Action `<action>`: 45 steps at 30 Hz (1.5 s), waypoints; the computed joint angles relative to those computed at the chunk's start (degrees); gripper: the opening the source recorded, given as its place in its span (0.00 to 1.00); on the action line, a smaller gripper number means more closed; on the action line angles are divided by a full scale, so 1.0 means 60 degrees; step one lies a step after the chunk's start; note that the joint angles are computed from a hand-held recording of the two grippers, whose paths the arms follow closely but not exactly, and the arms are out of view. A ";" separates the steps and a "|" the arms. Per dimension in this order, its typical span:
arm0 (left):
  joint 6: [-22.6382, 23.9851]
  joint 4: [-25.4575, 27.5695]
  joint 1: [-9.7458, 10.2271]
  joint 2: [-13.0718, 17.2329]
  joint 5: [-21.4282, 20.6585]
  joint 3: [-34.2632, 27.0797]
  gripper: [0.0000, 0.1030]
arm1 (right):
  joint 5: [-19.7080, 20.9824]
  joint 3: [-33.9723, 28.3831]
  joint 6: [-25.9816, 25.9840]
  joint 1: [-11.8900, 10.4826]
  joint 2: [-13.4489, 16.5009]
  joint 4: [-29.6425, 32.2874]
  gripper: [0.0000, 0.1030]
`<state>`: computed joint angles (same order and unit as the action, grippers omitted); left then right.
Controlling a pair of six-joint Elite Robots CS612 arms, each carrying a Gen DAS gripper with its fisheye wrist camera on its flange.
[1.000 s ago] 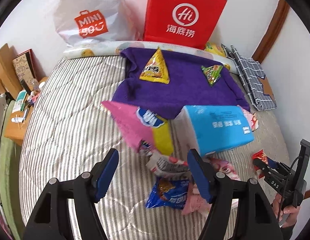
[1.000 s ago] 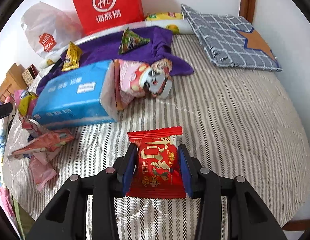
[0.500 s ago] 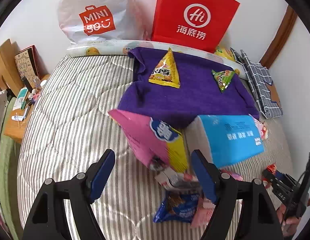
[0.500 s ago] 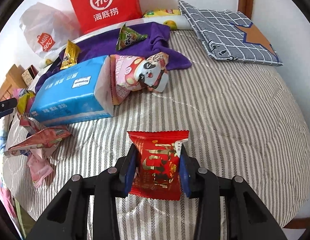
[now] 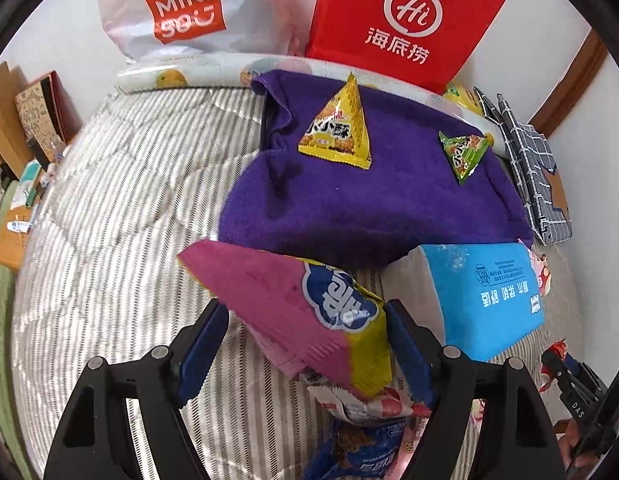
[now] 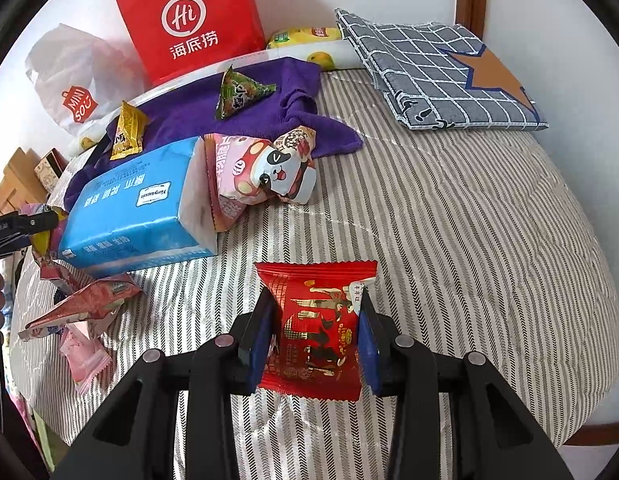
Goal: Organize snacks
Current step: 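Lift the red packet with right gripper while left grasps pink-yellow wafer bag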
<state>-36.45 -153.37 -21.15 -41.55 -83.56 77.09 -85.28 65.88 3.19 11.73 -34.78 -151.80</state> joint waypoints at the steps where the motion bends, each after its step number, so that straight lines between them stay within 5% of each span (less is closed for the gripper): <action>1: -0.0022 -0.0028 0.0020 0.0031 -0.0094 -0.0032 0.75 | -0.0016 -0.0002 -0.0001 0.0006 -0.0004 -0.0003 0.37; 8: -0.0218 -0.0812 0.0172 0.0003 -0.0811 0.0164 0.62 | -0.0018 0.0002 0.0050 0.0010 -0.0035 -0.0119 0.37; 32: 0.0148 -0.2146 -0.0155 -0.1001 -0.0132 0.1299 0.61 | 0.0524 -0.0199 -0.0287 0.0172 -0.0252 -0.1064 0.37; 45: 0.0473 -0.2160 -0.0278 -0.1037 0.0014 0.0919 0.61 | 0.0959 -0.0731 -0.0328 0.0173 -0.0178 -0.1143 0.37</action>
